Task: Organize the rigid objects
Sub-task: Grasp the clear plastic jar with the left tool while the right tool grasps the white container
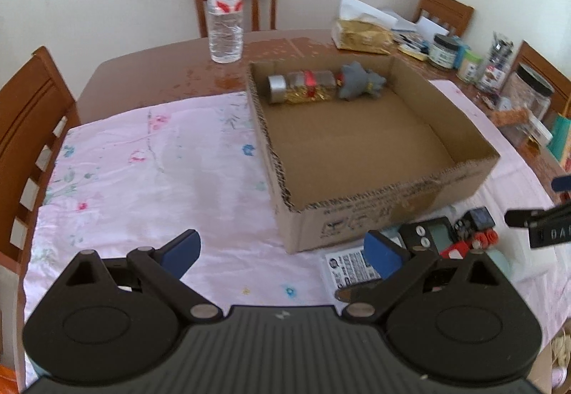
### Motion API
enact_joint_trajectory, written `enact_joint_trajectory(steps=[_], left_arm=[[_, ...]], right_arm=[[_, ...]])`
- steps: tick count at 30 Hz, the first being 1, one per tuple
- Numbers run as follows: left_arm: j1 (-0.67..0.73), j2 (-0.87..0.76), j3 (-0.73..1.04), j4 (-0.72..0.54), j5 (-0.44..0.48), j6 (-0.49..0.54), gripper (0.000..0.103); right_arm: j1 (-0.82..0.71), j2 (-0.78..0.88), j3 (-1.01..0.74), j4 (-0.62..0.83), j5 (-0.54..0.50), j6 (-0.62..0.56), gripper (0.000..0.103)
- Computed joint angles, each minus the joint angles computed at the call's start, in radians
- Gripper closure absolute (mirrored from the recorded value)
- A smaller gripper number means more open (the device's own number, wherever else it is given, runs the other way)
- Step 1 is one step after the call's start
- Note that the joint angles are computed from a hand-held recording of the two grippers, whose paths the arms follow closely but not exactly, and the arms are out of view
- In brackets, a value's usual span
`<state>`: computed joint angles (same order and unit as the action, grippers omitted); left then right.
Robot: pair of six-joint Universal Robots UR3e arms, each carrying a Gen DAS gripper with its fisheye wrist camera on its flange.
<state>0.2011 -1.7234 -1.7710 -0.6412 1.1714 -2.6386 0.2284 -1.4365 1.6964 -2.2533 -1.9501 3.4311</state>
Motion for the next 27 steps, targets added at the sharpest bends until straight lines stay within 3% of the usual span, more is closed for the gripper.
enact_joint_trajectory(steps=[6,11,18,27], left_arm=[[-0.035,0.028,-0.04,0.019,0.016,0.016,0.005],[-0.084,0.075,-0.087,0.039,0.052,-0.035,0.005],[-0.202,0.138,-0.17,0.089,0.153,-0.147,0.005],[-0.356,0.196,-0.275,0.145,0.27,-0.324,0.005]], right_arm=[[-0.002,-0.076,0.141,-0.025,0.013,0.075,0.0],[-0.036,-0.12,0.236,-0.075,0.05,0.038,0.0],[-0.159,-0.314,0.433,-0.119,0.153,-0.112,0.0],[-0.355,-0.462,0.636,-0.195,0.309,-0.42,0.0]])
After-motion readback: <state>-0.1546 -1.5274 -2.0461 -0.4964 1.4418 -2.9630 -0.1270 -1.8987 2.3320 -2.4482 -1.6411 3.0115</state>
